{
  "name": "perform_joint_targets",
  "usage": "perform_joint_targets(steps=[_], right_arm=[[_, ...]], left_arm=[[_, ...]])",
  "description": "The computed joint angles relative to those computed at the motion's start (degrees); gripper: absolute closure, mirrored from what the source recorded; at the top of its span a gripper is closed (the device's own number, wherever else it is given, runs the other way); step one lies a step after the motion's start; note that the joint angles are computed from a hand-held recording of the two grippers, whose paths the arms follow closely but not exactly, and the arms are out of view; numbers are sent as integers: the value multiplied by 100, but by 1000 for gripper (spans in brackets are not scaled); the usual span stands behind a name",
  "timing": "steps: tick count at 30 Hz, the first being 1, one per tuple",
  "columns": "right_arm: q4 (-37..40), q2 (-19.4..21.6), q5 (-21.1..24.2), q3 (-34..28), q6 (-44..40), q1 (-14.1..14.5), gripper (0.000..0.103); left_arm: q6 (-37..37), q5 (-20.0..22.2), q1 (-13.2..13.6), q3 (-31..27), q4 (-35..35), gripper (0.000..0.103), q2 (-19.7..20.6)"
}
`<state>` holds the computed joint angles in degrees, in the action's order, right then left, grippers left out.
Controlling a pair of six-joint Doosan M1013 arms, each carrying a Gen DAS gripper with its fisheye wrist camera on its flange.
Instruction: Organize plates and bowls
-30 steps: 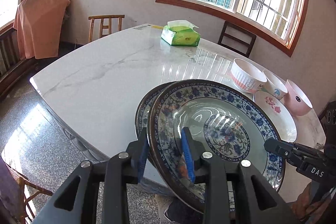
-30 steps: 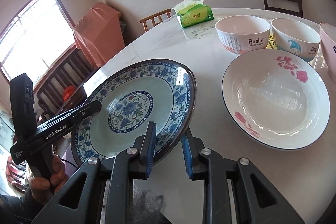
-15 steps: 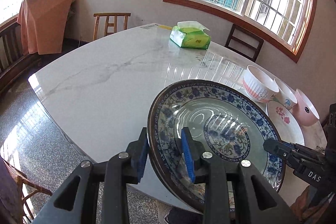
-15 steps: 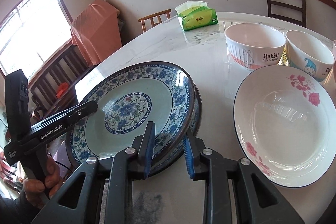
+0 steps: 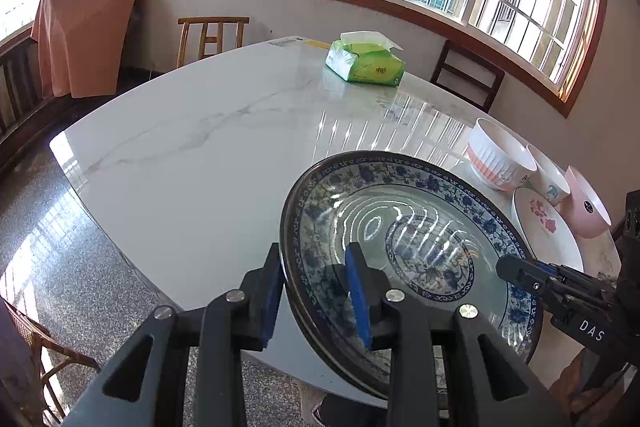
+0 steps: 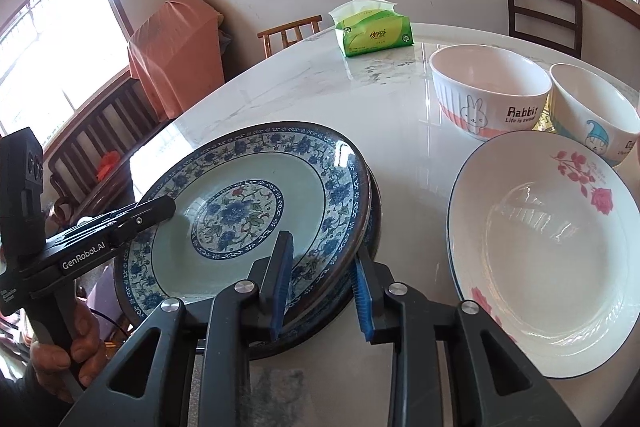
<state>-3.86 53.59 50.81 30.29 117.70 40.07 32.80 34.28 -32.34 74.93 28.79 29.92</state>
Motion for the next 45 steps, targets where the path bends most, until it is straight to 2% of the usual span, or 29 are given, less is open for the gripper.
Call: perform_joint_targets(steps=[8, 15, 19, 25, 30, 32, 34, 37, 38, 40, 45], right_arm=[[-136, 186, 311, -366, -112, 51, 72], [-171, 301, 471, -601, -121, 59, 70], [-219, 355, 514, -701, -190, 79, 59], [-584, 438, 599, -854, -260, 167, 40], [-933, 548, 741, -1058, -190, 222, 29], [-1141, 621, 889, -1206, -94, 247, 14], [-1286, 600, 857, -1160, -32, 271, 9], [-1520, 637, 918, -1218, 4, 314, 8], [-1626, 623, 884, -1183, 49, 331, 8], [-1845, 436, 533, -789, 217, 357, 8], [-2656, -287, -846, 675, 1272, 377, 8]], left_arm=[[127, -2, 51, 2, -322, 73, 24], [-18, -12, 33, 26, -207, 73, 20], [-49, -8, 21, 49, -128, 71, 16], [-598, 155, -70, 76, 667, 71, 1], [-526, 215, -43, 48, 491, 70, 38], [-549, 205, -38, 65, 467, 67, 34], [-626, 291, -58, 66, 560, 65, 24], [-668, 320, -69, 86, 611, 65, -4], [-721, 334, -80, 96, 668, 65, -16], [-804, 346, -104, 108, 758, 63, -40], [-565, 212, -176, 125, 657, 60, -123]])
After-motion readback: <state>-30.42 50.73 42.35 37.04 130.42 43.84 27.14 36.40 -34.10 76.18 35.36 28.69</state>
